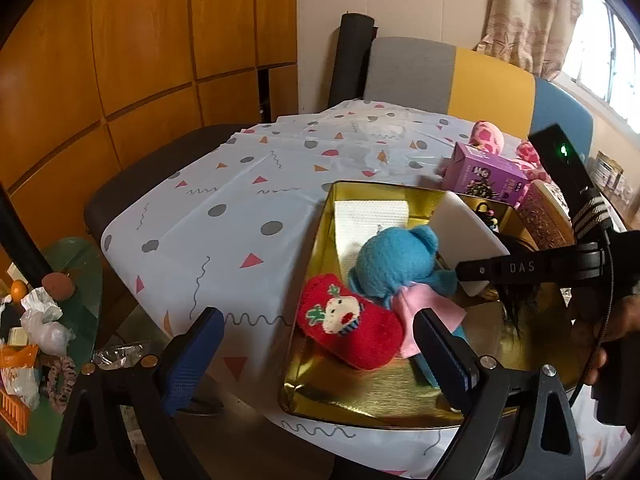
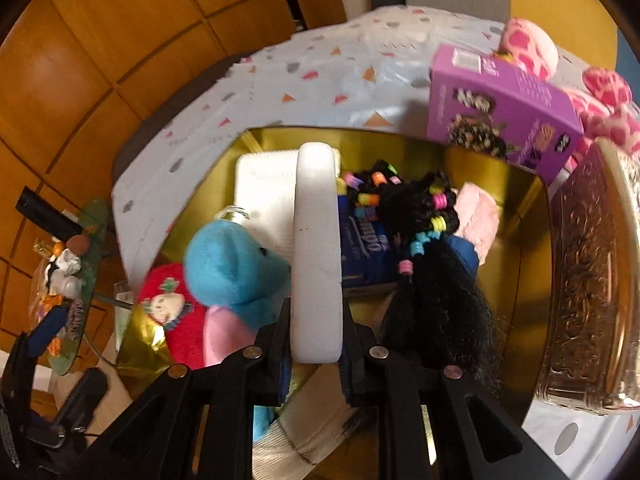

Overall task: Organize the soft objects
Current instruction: 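Carry the white sponge block into the gold tray and release it with the right tool, then move both tools back over the table toward the white knit glove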

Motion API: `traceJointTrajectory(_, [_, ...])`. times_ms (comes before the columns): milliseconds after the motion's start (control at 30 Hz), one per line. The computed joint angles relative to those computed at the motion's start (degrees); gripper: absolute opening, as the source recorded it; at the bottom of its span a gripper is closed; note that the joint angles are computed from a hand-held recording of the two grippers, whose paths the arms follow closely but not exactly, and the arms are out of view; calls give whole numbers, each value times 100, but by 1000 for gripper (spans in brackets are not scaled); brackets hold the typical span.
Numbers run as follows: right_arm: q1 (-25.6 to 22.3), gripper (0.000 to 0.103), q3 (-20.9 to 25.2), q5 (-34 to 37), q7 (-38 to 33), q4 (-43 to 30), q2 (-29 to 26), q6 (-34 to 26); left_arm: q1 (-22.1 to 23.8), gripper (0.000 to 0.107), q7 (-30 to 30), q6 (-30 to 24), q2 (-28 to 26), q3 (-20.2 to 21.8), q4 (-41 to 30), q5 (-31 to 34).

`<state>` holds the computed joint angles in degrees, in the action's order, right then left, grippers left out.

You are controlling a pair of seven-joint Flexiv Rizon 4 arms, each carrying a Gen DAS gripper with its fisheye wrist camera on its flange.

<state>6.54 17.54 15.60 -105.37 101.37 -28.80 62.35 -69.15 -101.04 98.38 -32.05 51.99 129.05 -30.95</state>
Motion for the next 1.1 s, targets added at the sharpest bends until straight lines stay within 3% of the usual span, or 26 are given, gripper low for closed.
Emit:
traceJointTrajectory(100, [16,18,-62,-29,113,-73,-104,-86,19,96,-30,-11,-15,8,10,-5])
traceJointTrajectory(233, [-39,32,-57,-39,50,-2,-72,30,40,96,-60,-60,-24,6,-8,27])
traceJointTrajectory(300, [-17,34,-85,-99,34,119,22,186,17,96,-99,-87,-40,36,-20,67])
traceJointTrajectory(533, [43,35,-186,-398,84,566,270,951,-38,97,-229,-151,-59,128,-65,257])
traceJointTrajectory(833, [186,35,-349,-902,463,766,170,1241,-218,98,-426,-218,-78,352,-135,523])
traceJointTrajectory(1100, [-95,35,-76,-889,543,838,263,1347,-342,99,-464,-256,-108,467,-208,612])
